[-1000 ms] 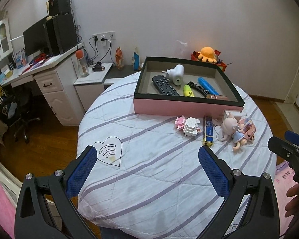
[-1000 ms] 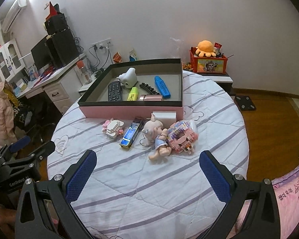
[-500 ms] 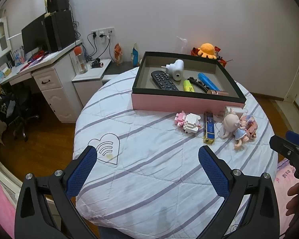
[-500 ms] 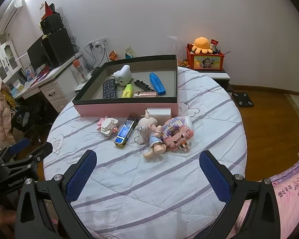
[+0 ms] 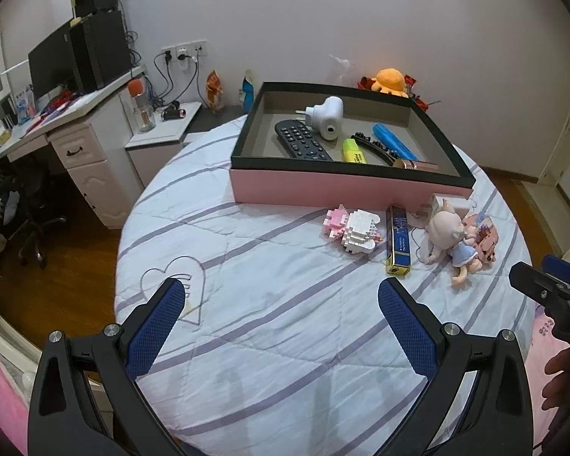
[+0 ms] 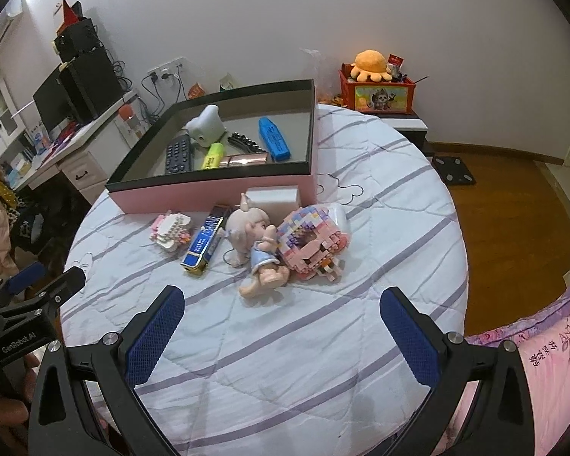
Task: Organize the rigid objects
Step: 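Withdraw both tools from the box and reach toward the block figures, then grasp the pink-white block figure with the left tool while the right tool grasps the pink block figure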
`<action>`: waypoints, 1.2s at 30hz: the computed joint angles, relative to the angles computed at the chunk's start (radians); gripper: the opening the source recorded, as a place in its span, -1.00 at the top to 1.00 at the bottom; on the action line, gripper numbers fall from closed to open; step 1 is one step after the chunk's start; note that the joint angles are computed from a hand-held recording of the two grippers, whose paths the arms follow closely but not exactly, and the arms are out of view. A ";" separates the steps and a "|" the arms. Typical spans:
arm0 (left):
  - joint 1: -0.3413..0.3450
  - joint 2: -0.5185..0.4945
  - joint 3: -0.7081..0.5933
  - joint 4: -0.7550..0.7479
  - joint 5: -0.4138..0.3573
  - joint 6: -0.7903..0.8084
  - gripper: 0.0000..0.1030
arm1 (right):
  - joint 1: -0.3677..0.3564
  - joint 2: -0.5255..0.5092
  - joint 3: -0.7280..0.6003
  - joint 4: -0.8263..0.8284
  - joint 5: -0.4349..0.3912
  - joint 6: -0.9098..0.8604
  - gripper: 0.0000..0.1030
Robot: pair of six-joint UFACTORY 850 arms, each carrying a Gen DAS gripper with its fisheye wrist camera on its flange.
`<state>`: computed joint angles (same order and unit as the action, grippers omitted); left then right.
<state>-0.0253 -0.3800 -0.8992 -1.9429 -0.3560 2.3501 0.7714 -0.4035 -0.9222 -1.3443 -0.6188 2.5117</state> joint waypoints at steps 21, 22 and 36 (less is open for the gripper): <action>-0.125 -0.211 -0.201 0.118 0.096 -0.126 -0.99 | -0.109 -0.040 -0.008 0.044 0.082 -0.098 -1.00; -0.127 -0.217 -0.206 0.136 0.093 -0.140 -0.99 | -0.113 -0.041 -0.009 0.052 0.081 -0.111 -1.00; -0.158 -0.291 -0.292 0.315 0.084 -0.332 -0.98 | -0.160 -0.069 -0.023 0.150 0.096 -0.284 -1.00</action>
<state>-0.1835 -0.6713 -1.1913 -1.6283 -0.2723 2.0176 0.6111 -0.4728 -0.9453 -1.1946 -0.5229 2.2273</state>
